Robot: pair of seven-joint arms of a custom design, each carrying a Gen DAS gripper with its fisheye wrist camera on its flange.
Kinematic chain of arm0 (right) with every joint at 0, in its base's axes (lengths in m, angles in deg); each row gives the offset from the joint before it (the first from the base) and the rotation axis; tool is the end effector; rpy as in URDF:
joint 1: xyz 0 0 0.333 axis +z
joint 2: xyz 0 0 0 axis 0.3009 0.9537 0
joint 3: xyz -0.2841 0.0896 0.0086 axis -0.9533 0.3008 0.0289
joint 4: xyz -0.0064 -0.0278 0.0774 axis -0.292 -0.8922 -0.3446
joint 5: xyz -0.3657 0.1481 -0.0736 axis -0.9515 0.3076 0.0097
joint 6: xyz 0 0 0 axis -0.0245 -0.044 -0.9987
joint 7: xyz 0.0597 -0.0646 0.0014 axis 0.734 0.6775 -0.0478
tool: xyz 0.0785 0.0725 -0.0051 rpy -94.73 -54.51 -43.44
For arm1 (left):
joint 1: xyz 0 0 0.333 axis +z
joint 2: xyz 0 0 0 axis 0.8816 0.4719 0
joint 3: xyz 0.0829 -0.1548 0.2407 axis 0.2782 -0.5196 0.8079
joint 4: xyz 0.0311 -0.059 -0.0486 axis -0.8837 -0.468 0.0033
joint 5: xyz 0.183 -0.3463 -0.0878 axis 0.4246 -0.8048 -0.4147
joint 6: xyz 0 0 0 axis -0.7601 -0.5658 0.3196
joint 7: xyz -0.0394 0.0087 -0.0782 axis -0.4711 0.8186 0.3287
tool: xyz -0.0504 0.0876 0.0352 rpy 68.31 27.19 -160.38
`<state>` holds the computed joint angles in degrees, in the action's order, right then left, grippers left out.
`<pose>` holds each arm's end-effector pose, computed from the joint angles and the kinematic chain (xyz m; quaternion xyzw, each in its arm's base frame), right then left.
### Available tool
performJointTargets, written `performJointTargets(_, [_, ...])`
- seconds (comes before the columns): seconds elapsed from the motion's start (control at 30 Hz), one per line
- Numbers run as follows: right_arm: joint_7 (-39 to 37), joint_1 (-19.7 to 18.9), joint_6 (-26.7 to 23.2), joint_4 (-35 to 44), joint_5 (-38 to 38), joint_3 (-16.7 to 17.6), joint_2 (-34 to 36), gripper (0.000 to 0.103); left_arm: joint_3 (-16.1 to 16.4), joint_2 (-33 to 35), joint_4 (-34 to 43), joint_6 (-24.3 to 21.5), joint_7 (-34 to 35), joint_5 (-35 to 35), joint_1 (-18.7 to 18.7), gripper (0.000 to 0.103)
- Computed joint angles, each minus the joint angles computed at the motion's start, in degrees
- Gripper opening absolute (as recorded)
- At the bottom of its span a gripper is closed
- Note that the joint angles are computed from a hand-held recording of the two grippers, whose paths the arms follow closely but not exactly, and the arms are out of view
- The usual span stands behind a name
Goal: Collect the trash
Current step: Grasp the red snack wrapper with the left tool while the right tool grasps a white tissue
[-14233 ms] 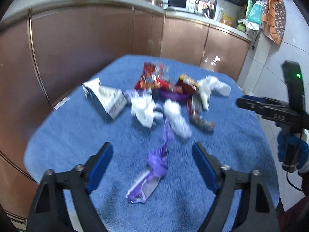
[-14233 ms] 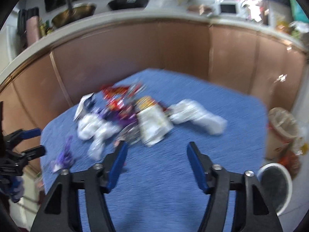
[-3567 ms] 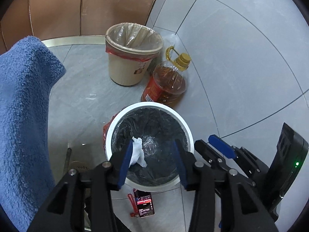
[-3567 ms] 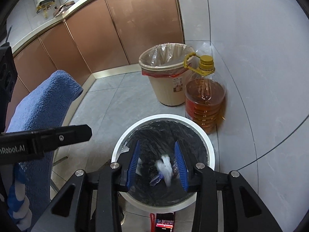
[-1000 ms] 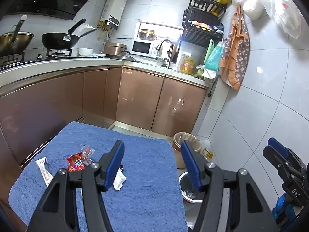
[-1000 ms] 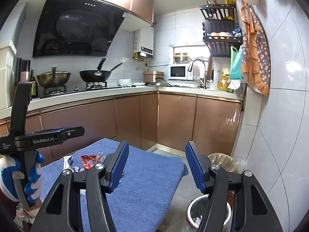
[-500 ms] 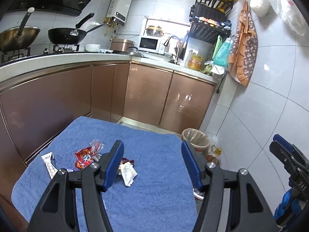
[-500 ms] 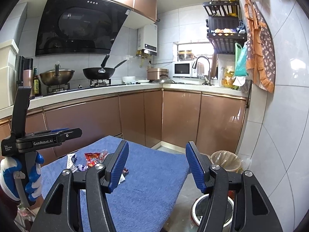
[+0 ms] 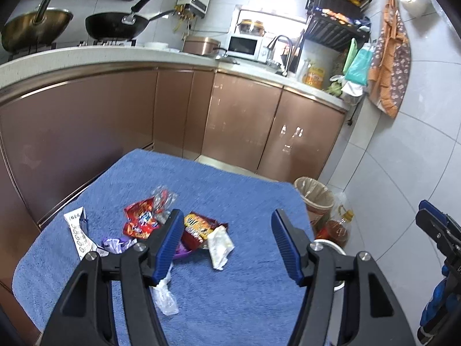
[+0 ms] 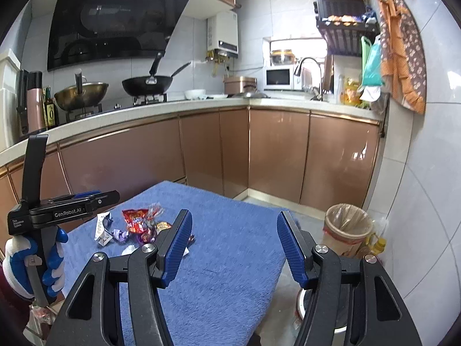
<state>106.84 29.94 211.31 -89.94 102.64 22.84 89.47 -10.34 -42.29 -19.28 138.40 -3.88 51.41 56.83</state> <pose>0.5997 0.1468 0.7326 -0.7260 0.4136 -0.2503 0.4892 0.5592 -0.1686 0.7128 -0.7136 0.5002 -0.3706 0.3212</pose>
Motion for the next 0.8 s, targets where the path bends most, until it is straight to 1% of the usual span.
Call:
performJointTargets(0.33, [4.70,0.20,-5.15,7.89,-4.89,1.19,8.56,0.061,1.82,0.15,-4.45,0.64,0.56,-0.60,2.18,0.063])
performJointTargets(0.43, [5.17,0.33,-6.42,9.90,-6.02,1.77,10.86,0.061,2.36,0.26,-5.30,0.83,0.31,-0.73,3.07,0.063])
performJointTargets(0.6, [5.65,0.70,-9.82,15.36,-7.62,2.72,15.87,0.061,3.43,0.70,-6.39,0.85,0.80,-1.84,4.56,0.063])
performJointTargets(0.8, [5.43,1.79,-14.78,23.01,-9.43,4.03,22.76,0.061,4.66,2.02,-6.81,1.87,4.60,-4.85,5.98,0.063])
